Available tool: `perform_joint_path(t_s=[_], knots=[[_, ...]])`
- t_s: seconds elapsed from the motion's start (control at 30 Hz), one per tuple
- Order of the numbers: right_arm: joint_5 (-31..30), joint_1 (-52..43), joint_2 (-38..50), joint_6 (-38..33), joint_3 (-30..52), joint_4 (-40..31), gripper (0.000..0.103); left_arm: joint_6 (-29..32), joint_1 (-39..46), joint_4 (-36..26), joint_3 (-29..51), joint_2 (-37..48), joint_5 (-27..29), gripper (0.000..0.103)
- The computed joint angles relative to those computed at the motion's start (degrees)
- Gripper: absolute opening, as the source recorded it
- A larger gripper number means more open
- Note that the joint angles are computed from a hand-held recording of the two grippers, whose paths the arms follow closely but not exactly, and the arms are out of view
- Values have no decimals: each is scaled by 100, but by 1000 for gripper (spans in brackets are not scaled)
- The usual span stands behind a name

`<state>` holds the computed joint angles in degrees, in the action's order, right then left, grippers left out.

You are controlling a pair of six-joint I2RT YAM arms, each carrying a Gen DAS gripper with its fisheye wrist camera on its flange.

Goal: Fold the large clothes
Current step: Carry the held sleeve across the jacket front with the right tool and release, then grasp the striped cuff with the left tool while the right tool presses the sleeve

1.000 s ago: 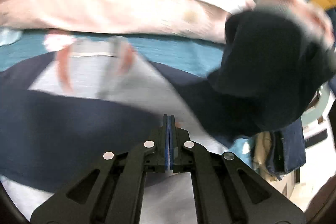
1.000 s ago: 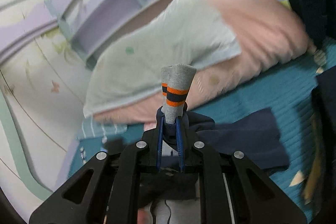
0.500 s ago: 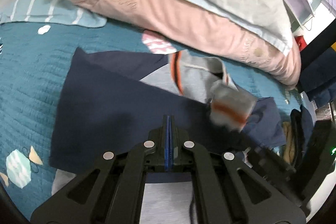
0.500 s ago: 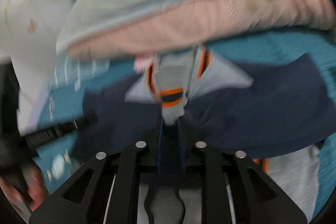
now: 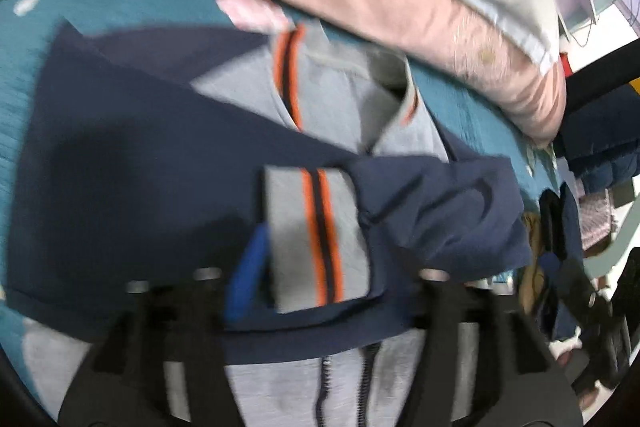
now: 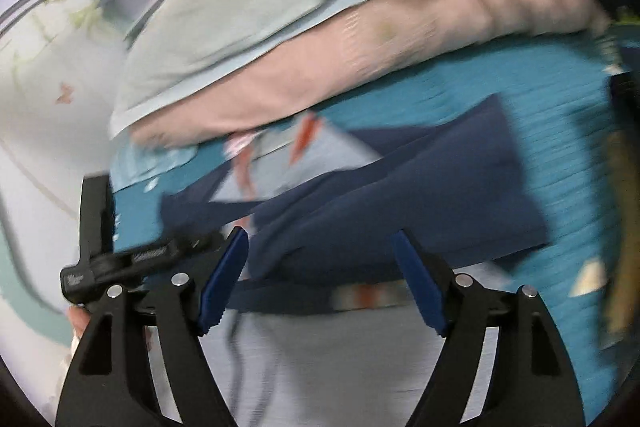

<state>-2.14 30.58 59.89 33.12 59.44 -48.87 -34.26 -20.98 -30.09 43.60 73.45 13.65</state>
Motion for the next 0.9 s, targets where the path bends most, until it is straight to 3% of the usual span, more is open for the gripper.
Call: perform_joint_path(t_s=[0.07,0.13,0.17,0.2,0.23,0.3,0.4,0.6,0.73,0.9], knots=[[-125,-621,-79,-328,-8,-162,73,-263,2,264,-103,257,156,87],[-275,-1141,-151,-537,-28,-237,73,-654,-18,831,-415,166,-8,86],[-310,-1293,-183,-612,-37,-267,73,-817,-44,913,-462,106,-167,64],[-343,-1439,-218,-688,-43,-299,73,-892,-77,768,-372,137,-438,12],[-382,-1573,-239,-741,-47,-323,73,-907,-23,644,-290,229,-444,5],[-487,-1795,-215,-803,-52,-310,73,-994,165,745,-372,181,-180,5],[-498,-1803,-212,-814,-44,-239,73,-847,79,551,-308,79,-410,4],[-568,-1677,-129,-557,-46,-149,73,-862,231,482,-439,-402,-198,4],[-416,-1493,-93,-580,71,-192,73,-552,215,-264,7,-550,-872,5],[-329,-1248,179,-545,244,38,73,19,818,-886,417,-745,-753,4]])
